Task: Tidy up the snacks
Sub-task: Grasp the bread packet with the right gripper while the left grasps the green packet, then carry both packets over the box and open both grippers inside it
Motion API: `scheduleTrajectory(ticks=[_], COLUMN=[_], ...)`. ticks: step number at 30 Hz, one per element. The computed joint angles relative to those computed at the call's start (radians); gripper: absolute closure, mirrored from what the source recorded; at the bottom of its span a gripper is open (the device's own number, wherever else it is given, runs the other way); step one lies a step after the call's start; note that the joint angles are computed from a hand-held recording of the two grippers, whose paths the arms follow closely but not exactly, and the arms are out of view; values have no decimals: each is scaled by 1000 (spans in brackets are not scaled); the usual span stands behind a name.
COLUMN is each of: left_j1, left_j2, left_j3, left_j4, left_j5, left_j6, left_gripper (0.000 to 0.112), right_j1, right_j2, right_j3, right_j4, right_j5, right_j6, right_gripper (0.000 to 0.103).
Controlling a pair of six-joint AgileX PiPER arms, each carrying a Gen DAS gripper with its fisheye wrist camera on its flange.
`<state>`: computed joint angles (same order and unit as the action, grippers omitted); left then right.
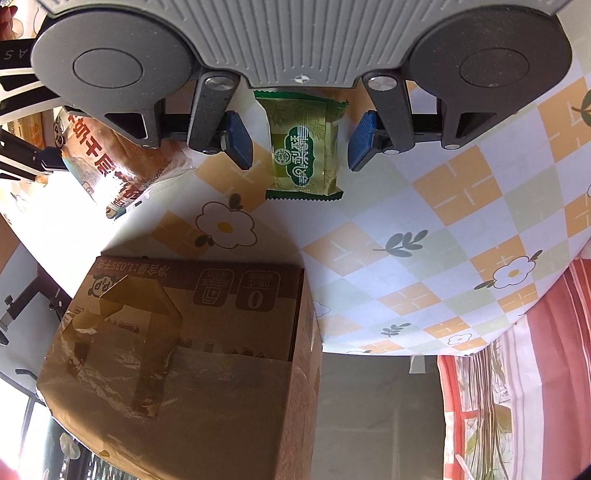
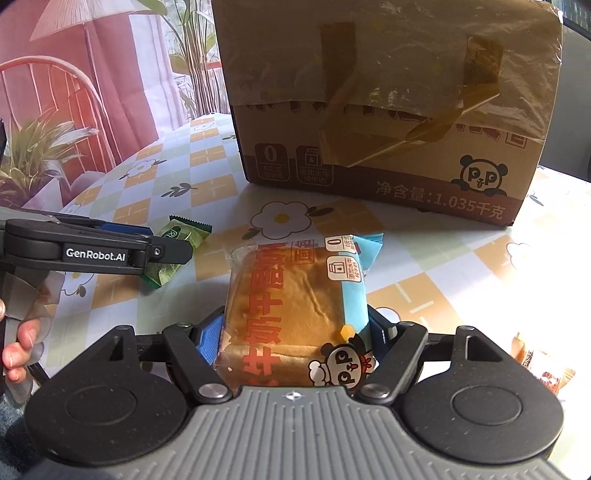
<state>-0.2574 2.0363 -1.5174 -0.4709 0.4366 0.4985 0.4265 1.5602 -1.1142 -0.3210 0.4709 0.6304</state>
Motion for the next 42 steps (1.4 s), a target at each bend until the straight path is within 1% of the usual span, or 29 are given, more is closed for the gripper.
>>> scheduleTrajectory(ticks=[3,4,5,6,10,13,19,26,32,35,39,40,42], left_j1=[-16,-19,-21,-22,-8,-1,-2,-2,8,12,15,19,31], left_j2=[-3,-11,-20,-29,-60,-73,-76,-79,-79,-97,-152,-164,-177], left_j3=[15,29,45,63,117,137,144,152,147,162,192,189,160], left_j4=[50,62,63,55,-61,-110,-111,-124,-158,-235,-431,-478,-530], left_j5=[-36,-50,-65,-80,-94,-92,-98,-105,-86,-95,-143,-141,-111], left_j6=[-34,-40,-40,-32,60,104,108,122,149,230,457,503,542], left_gripper=[55,61,70,72,73,73,73,73,73,74,74,74,74], right_j1=[-1,-3,1,-2,0,-2,-3,6,-4,-9,-27,-33,-41], right_j2=[-5,-7,-9,-10,-11,-11,-10,-17,-39,-60,-92,-103,-126], right_j3=[9,13,14,16,20,22,17,28,50,62,61,57,50], right_j4=[3,6,1,7,4,10,22,-7,6,-44,-99,-113,-148], right_j5=[-10,-14,-14,-18,-24,-29,-22,-28,-61,-80,-99,-104,-113], right_j6=[5,3,14,11,21,22,10,58,64,112,117,115,114], right_gripper=[27,27,27,27,26,26,24,24,27,28,28,28,28])
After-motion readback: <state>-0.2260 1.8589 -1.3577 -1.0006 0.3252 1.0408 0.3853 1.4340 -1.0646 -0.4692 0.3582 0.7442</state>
